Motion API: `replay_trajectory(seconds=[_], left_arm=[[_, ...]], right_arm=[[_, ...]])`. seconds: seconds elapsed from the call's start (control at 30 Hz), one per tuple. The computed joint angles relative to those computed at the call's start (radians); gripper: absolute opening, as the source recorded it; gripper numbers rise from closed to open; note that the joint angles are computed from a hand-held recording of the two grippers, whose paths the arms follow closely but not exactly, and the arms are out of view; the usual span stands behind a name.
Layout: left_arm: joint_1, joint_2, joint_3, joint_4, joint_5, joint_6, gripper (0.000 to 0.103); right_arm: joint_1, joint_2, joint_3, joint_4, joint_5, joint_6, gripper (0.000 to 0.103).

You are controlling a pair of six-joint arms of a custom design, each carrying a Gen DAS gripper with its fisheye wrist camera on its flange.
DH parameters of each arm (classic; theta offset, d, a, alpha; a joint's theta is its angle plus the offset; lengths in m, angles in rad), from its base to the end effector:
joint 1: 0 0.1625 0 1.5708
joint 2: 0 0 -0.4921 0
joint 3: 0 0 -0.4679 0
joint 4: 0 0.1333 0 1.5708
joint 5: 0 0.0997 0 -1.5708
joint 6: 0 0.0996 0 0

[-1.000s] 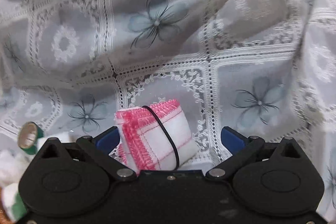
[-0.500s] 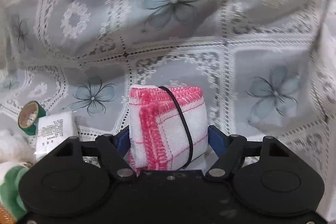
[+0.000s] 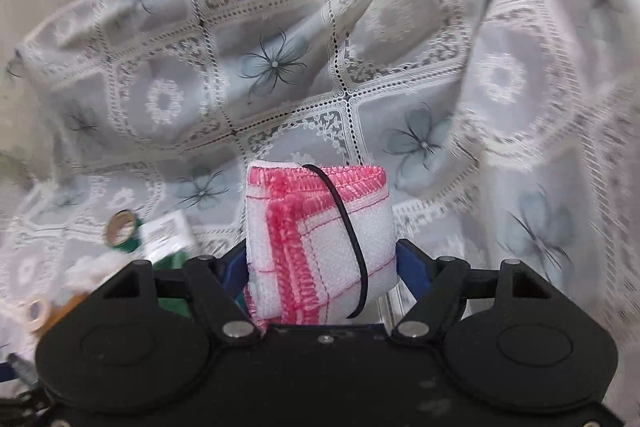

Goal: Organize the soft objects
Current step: 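Carry the bottle and towel into the basket with both grippers and release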

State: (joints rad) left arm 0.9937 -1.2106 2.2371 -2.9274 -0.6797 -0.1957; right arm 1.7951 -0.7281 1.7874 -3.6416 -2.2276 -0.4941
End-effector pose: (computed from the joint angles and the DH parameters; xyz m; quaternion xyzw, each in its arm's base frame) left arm -0.1127 -0.5594 0.1958 0.0992 0.8874 -0.2975 0.3379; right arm 0.2300 -0.6820 0.1246 0.1448 -0.8301 0.4165 0.3413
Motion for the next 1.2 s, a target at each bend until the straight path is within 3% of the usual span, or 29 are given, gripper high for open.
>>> replay_trajectory(seconds=[0.33,0.77,0.87,1.03,1.2], left_arm=[[-0.165,-0.155,0.126,0.088,0.041,-0.126,0.065],[-0.372,-0.368,0.287,0.379,0.032,-0.413,0.065],[-0.390,-0.380,0.305,0.395,0.029,-0.445,0.065],[-0.389,-0.343,0.305,0.361,0.093,-0.436,0.065],[-0.375,-0.339,0.307,0.366,0.093,-0.459,0.065]], right_arm=[[0.086,-0.160,0.286,0.007,0.003,0.164,0.075],[0.228,-0.257,0.566,-0.057,0.013,0.334,0.075],[0.251,-0.258,0.589,-0.063,0.001,0.356,0.075],[0.276,-0.264,0.619,-0.063,-0.010,0.388,0.076],[0.305,-0.262,0.641,-0.075,-0.030,0.396,0.076]])
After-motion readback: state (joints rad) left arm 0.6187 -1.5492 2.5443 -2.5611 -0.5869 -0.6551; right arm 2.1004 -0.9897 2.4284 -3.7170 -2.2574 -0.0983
